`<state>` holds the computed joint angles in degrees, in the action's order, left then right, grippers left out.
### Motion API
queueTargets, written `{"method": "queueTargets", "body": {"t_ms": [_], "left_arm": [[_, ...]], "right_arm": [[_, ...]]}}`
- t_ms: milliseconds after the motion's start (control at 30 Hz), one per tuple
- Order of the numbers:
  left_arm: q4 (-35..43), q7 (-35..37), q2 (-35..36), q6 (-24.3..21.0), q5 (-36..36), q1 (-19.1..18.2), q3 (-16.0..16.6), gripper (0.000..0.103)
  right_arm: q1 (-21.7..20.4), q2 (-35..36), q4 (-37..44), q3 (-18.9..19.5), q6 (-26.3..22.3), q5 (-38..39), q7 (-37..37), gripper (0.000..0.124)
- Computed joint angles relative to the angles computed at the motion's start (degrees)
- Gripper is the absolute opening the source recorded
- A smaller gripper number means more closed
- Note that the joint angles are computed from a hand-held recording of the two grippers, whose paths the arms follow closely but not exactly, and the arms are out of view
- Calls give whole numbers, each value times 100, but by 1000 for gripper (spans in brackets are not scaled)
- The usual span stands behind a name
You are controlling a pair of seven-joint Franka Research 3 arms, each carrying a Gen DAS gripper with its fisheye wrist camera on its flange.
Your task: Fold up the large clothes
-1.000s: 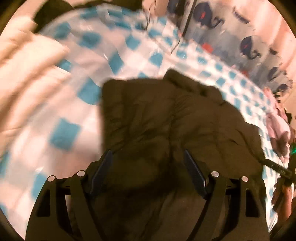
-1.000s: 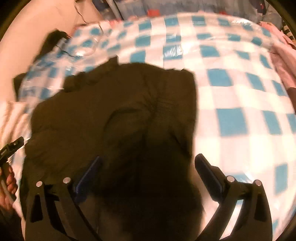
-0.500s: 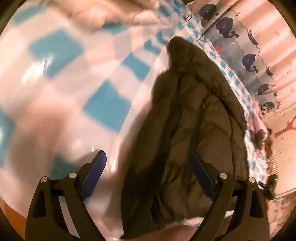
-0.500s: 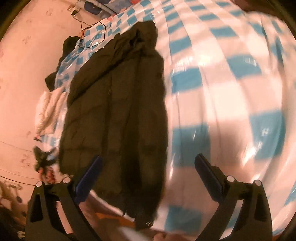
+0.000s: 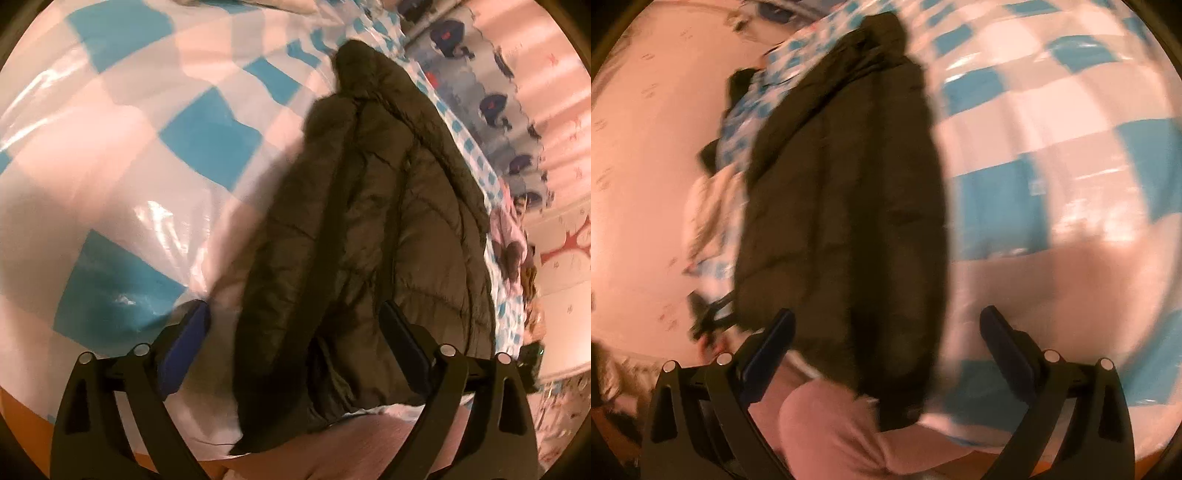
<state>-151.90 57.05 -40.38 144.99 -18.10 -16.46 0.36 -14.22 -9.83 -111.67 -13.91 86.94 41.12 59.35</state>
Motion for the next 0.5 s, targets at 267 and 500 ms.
{"method": "queueTargets", "body": {"t_ms": [267,500], "left_arm": [[-123,1084,21,523,-1069,-830,503,87],[-97,1370,155,500,-1466,-871,559,61]], "right_arm": [[60,161,21,-22,-651,257,-293,96],[44,120,-84,59,-709,256,-365,96]]}}
